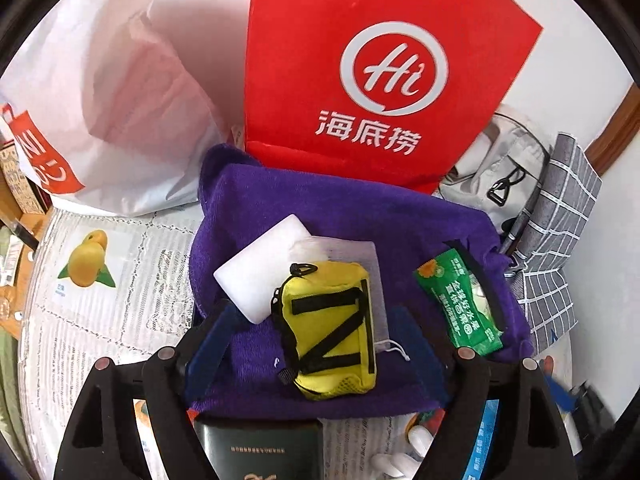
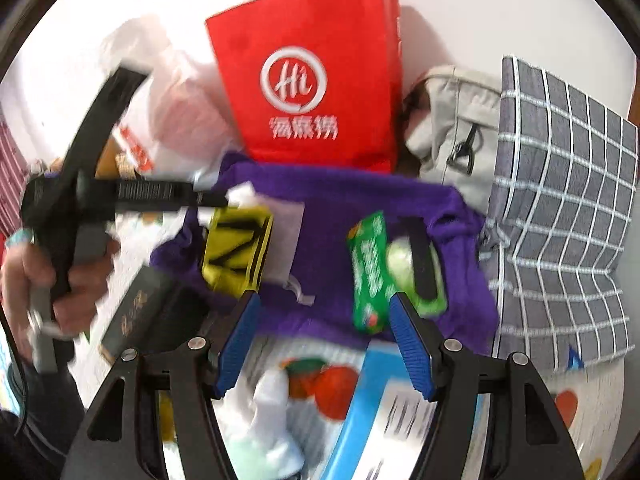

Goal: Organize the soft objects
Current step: 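Move the right tool down to the white-and-mint glove and grasp it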

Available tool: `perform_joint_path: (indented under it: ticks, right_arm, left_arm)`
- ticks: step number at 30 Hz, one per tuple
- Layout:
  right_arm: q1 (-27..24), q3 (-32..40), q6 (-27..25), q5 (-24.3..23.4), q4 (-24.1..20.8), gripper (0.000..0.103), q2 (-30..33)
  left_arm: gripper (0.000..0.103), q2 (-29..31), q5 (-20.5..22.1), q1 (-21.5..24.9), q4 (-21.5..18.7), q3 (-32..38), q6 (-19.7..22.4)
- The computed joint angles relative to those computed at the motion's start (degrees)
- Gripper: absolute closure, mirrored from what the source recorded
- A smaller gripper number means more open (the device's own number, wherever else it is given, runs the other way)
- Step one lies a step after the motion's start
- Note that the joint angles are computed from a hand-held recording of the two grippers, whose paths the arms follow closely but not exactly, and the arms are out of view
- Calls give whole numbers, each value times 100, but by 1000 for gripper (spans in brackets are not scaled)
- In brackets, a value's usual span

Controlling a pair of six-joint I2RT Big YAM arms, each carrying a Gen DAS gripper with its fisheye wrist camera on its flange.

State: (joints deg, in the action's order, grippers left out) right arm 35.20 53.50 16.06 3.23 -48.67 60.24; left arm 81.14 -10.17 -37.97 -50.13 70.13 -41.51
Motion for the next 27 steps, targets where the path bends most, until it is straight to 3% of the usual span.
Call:
perform_joint_path:
  ticks: [2, 6, 15, 19, 21, 23, 27]
  right_arm:
    - [134, -113, 96, 21, -78, 38, -33]
    - [378, -336, 269, -171, -273, 50, -144]
    - [1010, -656, 492, 88, -359, 58, -80]
    - [1218, -650, 474, 471, -307, 63, 96]
    - [1245, -640, 459, 477, -301, 81, 125]
    - [1226, -660, 484, 333, -322, 92, 68]
    - [1189, -739, 774, 170, -254, 93, -394]
  left_arm:
    - [22, -78, -127, -79, -85, 7, -24]
    - [22, -303, -176, -229, -164, -154, -152]
    - [22, -1171, -290, -507, -353, -973, -654]
    - [22, -1435, -297, -636, -346, -1280, -951]
    - [22, -1510, -274, -693, -370, -1374, -1017]
    - [22, -1589, -304, -771, -446, -1443, -1128]
    - [22, -1763, -431, -964, -625, -1519, -1345]
